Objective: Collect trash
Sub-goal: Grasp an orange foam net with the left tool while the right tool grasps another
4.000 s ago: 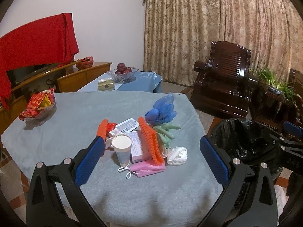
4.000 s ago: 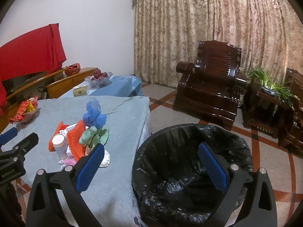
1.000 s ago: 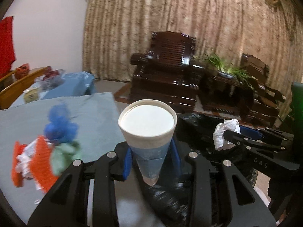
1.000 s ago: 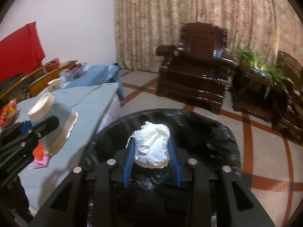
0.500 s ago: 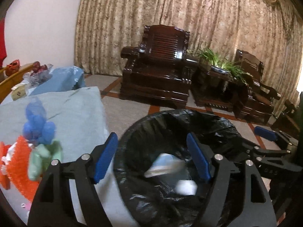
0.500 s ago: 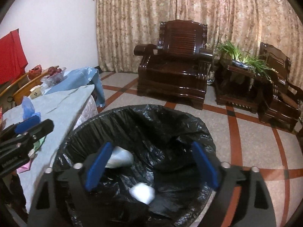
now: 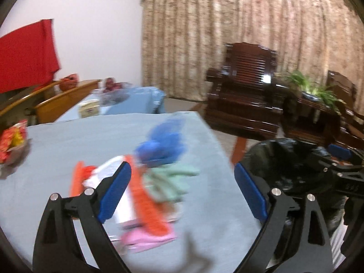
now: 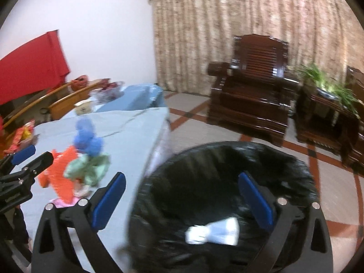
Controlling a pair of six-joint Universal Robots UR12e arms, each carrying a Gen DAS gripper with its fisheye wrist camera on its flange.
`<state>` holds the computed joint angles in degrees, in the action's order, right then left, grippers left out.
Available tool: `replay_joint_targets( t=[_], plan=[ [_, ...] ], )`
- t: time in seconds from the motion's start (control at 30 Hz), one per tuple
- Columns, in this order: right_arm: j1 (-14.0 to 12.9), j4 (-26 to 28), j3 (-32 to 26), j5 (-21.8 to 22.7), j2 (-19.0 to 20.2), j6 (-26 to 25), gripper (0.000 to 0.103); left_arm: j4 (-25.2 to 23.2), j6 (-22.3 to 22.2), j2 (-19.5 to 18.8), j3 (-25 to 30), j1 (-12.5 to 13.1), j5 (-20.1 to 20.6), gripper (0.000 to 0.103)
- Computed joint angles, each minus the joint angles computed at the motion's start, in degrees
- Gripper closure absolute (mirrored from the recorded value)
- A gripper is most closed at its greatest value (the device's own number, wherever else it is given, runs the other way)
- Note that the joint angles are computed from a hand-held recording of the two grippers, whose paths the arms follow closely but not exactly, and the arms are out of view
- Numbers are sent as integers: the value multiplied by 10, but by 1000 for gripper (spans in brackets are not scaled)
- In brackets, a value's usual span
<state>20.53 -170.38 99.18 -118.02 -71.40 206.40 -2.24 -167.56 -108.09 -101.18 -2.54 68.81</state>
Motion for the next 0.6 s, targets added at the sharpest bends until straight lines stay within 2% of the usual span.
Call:
replay_joint_targets(
  t=[0.23,0.47,0.6],
  plan=[
    [18,-14,-58,56,44,-45,6,11,-25,7,-1,37,56,14],
    [32,-15,-110,103,84,-70,6,9,-34,6,-2,57,82,14],
    [39,-7,-135,127,102,-82,14,9,-36,2,-5,66,91,14]
  ],
)
